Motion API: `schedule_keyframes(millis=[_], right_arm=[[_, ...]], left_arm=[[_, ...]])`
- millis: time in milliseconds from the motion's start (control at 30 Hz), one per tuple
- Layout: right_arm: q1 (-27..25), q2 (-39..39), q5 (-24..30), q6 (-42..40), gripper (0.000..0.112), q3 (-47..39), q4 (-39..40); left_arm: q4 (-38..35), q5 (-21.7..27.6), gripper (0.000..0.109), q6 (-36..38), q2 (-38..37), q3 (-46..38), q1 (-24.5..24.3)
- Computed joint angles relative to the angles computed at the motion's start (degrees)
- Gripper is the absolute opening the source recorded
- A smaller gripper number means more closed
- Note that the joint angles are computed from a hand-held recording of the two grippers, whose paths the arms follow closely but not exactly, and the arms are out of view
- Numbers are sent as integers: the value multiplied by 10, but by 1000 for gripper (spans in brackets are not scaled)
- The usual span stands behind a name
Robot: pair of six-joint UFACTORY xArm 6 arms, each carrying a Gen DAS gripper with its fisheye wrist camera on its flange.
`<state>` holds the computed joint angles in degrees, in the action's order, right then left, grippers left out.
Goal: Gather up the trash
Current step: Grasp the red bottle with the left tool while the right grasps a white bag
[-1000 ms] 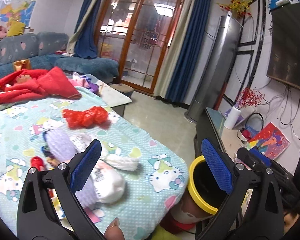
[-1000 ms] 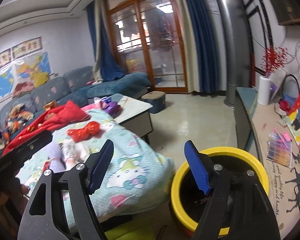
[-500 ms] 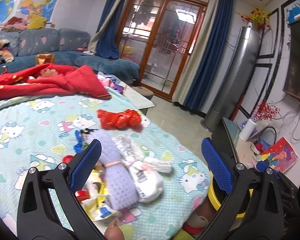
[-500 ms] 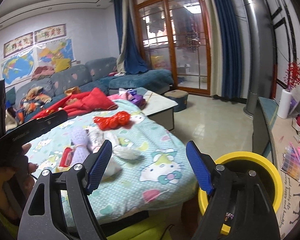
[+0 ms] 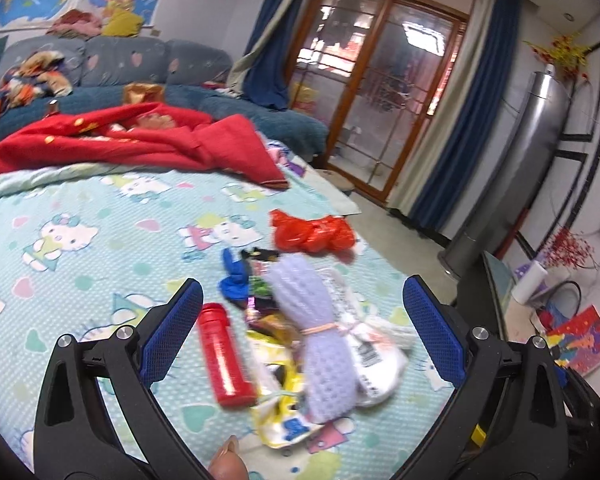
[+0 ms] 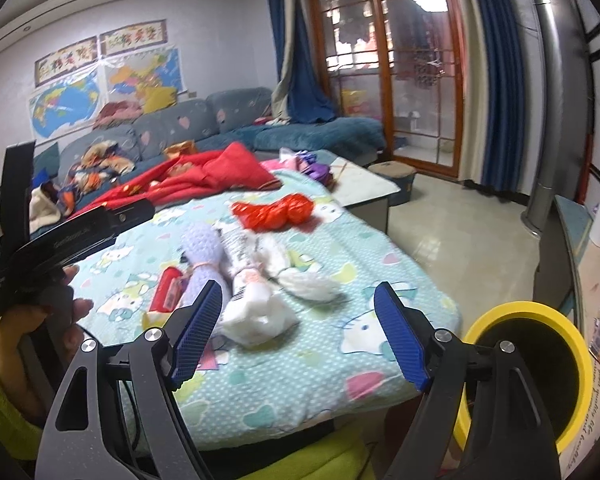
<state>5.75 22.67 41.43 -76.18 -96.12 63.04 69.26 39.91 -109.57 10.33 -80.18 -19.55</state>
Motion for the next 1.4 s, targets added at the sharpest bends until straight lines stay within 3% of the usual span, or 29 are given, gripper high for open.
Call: schedule_keyframes(millis=[233,467,567,733,800,833,900,1000,1100,1167,1233,1400], right_arm=[[21,39,13,55,76,-41,-64],[39,108,30,151,71,-125,-143],[44,134,45,181,68,-157,-172],[46,182,85,227,58,-223,-209],[43,195,109,242,50,-242,-214],[42,197,117,244,48,-245,-211],[39,199,135,233,33,-249,-202],[41,191,131,218,26,-234,-194],[37,194,140,219,23,-239,-187],[34,200,150,228,22,-249,-184],[31,202,159,235,21,-255,-177],[26,191,154,228,19,-241,-166]], left_arm=[[-61,-5,92,9,-19,44,27],[-138,-80,92,34,-18,88,68],[-145,-130,81,23,-13,103,85],[-166,-209,53,18,1,117,106],[-183,-231,47,27,7,120,110],[-194,-239,46,33,10,121,111],[-206,-244,46,38,13,122,113],[-213,-245,46,42,15,121,112],[-213,-242,44,47,15,121,109],[-227,-239,32,61,16,120,109],[-229,-250,28,63,20,120,115],[-205,-256,26,42,21,120,116]])
